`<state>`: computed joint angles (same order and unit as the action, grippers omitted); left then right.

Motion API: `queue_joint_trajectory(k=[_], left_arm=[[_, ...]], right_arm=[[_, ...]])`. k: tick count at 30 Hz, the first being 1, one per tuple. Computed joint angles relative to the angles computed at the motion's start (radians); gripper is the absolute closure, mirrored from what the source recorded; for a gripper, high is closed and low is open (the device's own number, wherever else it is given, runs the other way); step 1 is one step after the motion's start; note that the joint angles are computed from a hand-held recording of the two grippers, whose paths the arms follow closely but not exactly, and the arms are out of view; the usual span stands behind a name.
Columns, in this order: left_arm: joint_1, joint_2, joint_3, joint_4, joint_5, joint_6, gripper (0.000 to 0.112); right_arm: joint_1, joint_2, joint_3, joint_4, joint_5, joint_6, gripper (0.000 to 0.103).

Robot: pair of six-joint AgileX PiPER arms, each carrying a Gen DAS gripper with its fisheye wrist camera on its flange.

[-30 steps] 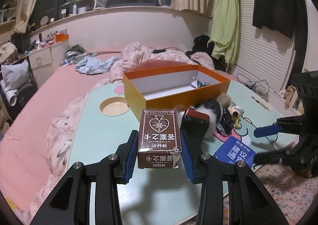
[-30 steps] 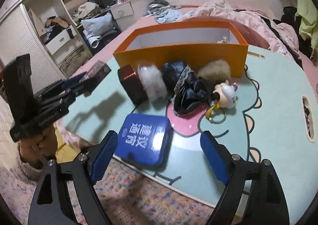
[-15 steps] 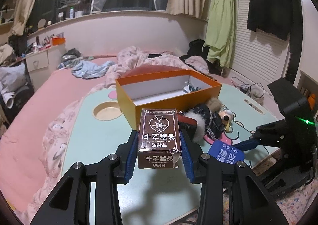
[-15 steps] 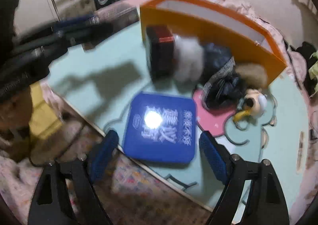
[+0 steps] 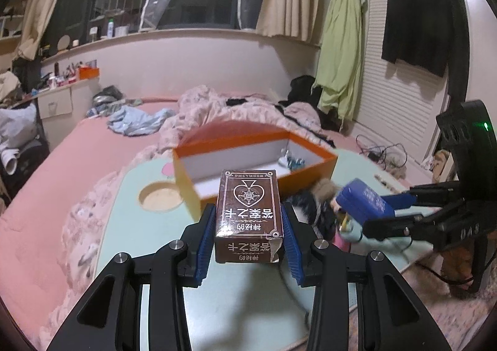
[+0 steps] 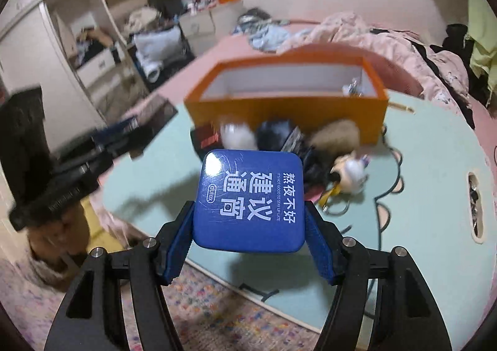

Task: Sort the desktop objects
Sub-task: 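Carry the tin and carton over the orange box and open both tools, then grasp the black red-topped block with the left tool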

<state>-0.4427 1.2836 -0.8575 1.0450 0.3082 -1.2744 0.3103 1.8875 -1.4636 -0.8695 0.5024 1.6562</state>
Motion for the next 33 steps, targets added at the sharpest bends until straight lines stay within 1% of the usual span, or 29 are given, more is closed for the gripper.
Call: queue_joint_trajectory(k=[2,4,6,10,14,15,16,17,18,20,21,22,23,24,26,27,29,31,32,33], left_arm=[[0.012,0.034,-0.051,-0.030,-0.004,0.038,0.073],[0.032,0.079,-0.114,-0.104,-0.014,0.116,0.073],[0.059,0.136,-0.191,-0.217,-0.027,0.232,0.073],[0.088,0.252,-0.327,-0.333,-0.005,0.350,0.073],[0.123,0.377,-0.455,-0.449,0.034,0.456,0.073],[0.133,0.404,-0.480,-0.478,0.044,0.476,0.070],[0.139,0.418,-0.493,-0.510,0.051,0.499,0.060],[0.144,0.427,-0.498,-0.522,0.052,0.497,0.054],[0.147,0.424,-0.482,-0.501,0.040,0.461,0.045],[0.142,0.397,-0.427,-0.404,0.000,0.350,0.039],[0.139,0.379,-0.397,-0.348,-0.014,0.293,0.031],[0.133,0.372,-0.385,-0.308,-0.011,0.253,0.022],[0.126,0.362,-0.371,-0.269,-0.003,0.213,0.021],[0.122,0.352,-0.360,-0.258,0.006,0.199,0.021],[0.121,0.325,-0.337,-0.328,0.012,0.252,0.021],[0.122,0.309,-0.321,-0.368,0.010,0.282,0.021],[0.120,0.264,-0.276,-0.444,0.003,0.342,0.021],[0.096,0.207,-0.215,-0.422,0.008,0.324,0.021],[0.084,0.187,-0.194,-0.405,0.014,0.315,0.021],[0.061,0.162,-0.164,-0.365,0.026,0.282,0.020]], right_arm=[[-0.011,-0.021,0.007,-0.029,0.007,0.024,0.036],[-0.039,-0.026,-0.041,0.024,0.027,-0.045,0.036],[-0.078,-0.022,-0.082,0.084,0.027,-0.115,0.036],[-0.170,0.023,-0.201,0.237,0.047,-0.289,0.036],[-0.264,0.120,-0.350,0.430,0.061,-0.448,0.036],[-0.278,0.156,-0.401,0.442,0.085,-0.448,0.036],[-0.286,0.182,-0.438,0.442,0.108,-0.442,0.036],[-0.294,0.207,-0.471,0.440,0.124,-0.431,0.035],[-0.305,0.234,-0.502,0.445,0.131,-0.409,0.035],[-0.323,0.237,-0.489,0.478,0.093,-0.399,0.035],[-0.328,0.227,-0.459,0.479,0.054,-0.380,0.035],[-0.327,0.212,-0.426,0.447,0.022,-0.339,0.035],[-0.315,0.195,-0.392,0.374,0.007,-0.266,0.034],[-0.299,0.175,-0.356,0.290,0.000,-0.173,0.031],[-0.274,0.143,-0.298,0.161,-0.007,-0.030,0.027],[-0.259,0.125,-0.268,0.100,-0.008,0.026,0.026],[-0.225,0.098,-0.233,0.044,0.015,0.058,0.026],[-0.193,0.076,-0.200,-0.009,0.041,0.083,0.026],[-0.163,0.058,-0.171,-0.048,0.071,0.106,0.026],[-0.144,0.048,-0.154,-0.063,0.092,0.111,0.026]])
